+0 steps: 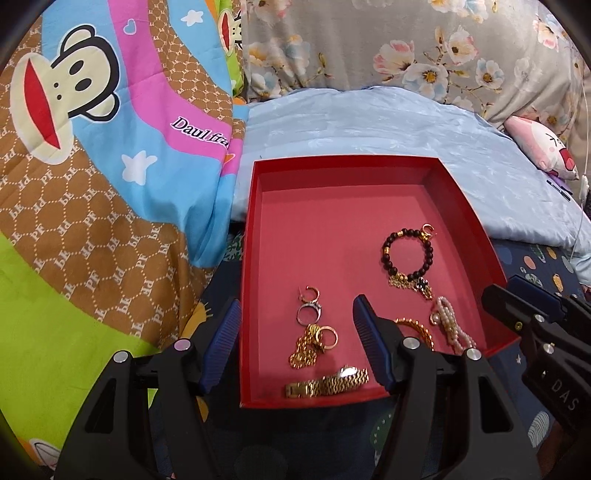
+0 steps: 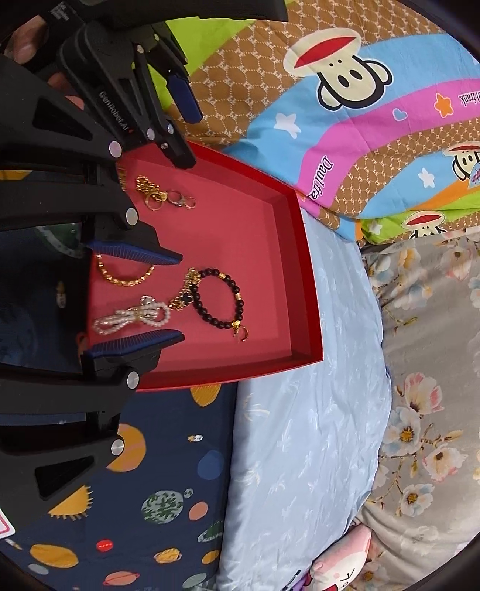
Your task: Organize jewelry
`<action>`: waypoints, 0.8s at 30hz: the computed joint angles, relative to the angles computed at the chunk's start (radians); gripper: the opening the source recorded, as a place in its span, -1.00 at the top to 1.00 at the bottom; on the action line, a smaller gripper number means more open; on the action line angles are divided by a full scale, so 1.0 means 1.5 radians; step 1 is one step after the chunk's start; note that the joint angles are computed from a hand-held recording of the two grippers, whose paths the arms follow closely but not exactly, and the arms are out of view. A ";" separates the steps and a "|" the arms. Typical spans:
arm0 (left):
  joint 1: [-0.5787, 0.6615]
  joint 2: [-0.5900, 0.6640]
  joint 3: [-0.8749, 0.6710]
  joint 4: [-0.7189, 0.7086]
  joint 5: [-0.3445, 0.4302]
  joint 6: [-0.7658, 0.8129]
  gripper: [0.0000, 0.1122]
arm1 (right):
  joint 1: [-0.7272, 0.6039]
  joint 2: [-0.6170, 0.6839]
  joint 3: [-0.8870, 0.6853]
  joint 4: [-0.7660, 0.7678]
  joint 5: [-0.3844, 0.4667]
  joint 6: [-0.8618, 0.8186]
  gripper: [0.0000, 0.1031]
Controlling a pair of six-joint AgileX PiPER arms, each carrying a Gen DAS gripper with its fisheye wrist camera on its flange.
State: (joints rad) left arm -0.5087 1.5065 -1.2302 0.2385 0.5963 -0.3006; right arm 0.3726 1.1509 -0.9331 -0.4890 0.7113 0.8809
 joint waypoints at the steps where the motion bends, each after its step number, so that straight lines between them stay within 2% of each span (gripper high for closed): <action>1: 0.006 -0.006 -0.001 -0.019 0.013 0.018 -0.10 | 0.005 -0.006 -0.001 0.000 0.012 0.002 0.22; 3: 0.021 -0.018 -0.003 -0.067 0.038 0.057 -0.23 | 0.011 -0.022 0.002 0.012 0.031 0.004 0.10; 5: 0.023 -0.031 0.005 -0.081 0.046 0.067 -0.24 | 0.019 -0.032 0.000 0.018 0.053 0.011 0.08; 11: -0.043 -0.054 0.018 0.042 0.076 -0.032 -0.37 | 0.047 -0.040 -0.010 0.018 0.105 0.040 -0.13; 16: -0.077 -0.053 0.014 0.097 0.095 -0.081 -0.41 | 0.092 -0.033 -0.022 -0.032 0.148 0.078 -0.24; 21: -0.077 -0.041 -0.003 0.100 0.121 -0.099 -0.60 | 0.095 -0.036 -0.028 -0.037 0.170 0.076 -0.35; 24: -0.078 -0.039 -0.009 0.104 0.135 -0.107 -0.62 | 0.088 -0.035 -0.030 -0.030 0.172 0.065 -0.37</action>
